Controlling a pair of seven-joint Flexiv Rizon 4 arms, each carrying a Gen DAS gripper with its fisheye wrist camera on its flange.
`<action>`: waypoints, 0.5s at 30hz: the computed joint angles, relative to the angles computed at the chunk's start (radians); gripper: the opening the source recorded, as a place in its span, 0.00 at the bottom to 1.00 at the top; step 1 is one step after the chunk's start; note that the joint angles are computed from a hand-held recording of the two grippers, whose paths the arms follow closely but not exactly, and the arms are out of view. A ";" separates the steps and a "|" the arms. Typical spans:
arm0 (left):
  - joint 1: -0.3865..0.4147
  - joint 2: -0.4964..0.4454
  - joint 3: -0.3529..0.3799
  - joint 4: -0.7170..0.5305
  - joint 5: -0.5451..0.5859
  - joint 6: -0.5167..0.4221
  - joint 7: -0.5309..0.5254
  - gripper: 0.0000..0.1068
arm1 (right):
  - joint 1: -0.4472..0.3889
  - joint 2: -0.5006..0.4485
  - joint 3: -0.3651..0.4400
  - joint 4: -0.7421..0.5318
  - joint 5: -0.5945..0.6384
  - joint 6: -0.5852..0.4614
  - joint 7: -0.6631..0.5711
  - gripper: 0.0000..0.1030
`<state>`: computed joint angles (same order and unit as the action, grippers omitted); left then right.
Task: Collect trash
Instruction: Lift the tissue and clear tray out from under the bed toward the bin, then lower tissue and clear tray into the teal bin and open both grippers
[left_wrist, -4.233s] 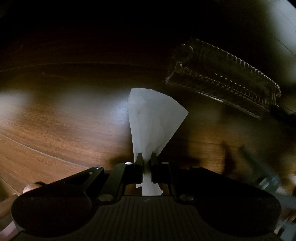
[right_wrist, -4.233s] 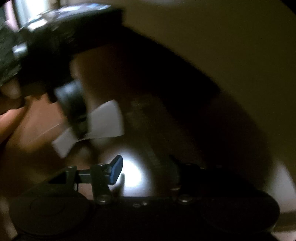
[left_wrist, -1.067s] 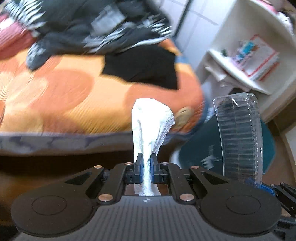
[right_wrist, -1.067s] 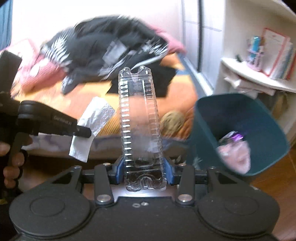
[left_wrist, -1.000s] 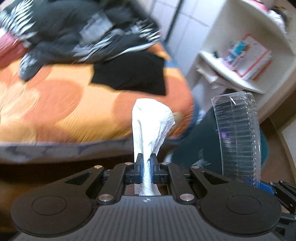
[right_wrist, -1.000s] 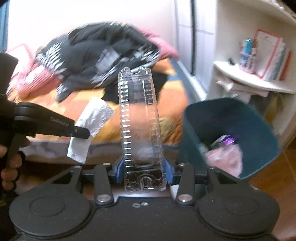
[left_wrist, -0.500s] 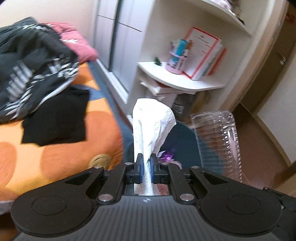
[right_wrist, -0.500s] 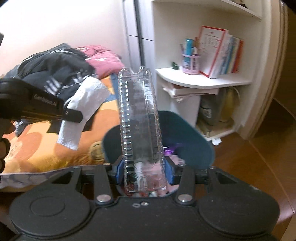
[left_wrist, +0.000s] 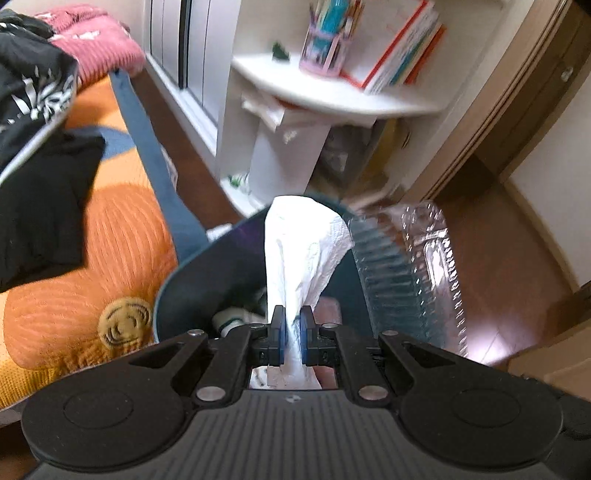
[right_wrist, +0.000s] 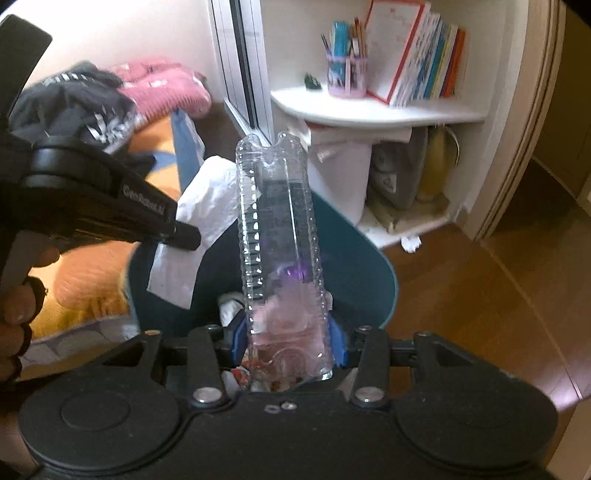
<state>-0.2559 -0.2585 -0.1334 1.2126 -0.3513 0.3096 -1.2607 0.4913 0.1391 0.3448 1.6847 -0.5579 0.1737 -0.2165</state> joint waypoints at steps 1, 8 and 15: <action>-0.005 -0.007 0.000 -0.001 0.018 -0.007 0.003 0.07 | -0.001 -0.004 -0.002 0.004 0.001 0.003 -0.005 0.42; -0.023 -0.032 0.005 0.017 0.079 -0.045 0.008 0.07 | 0.010 -0.054 -0.018 -0.012 -0.011 -0.011 -0.065 0.42; -0.024 -0.046 0.008 0.021 0.099 -0.075 0.019 0.07 | 0.008 -0.073 -0.039 -0.019 0.030 0.003 -0.073 0.44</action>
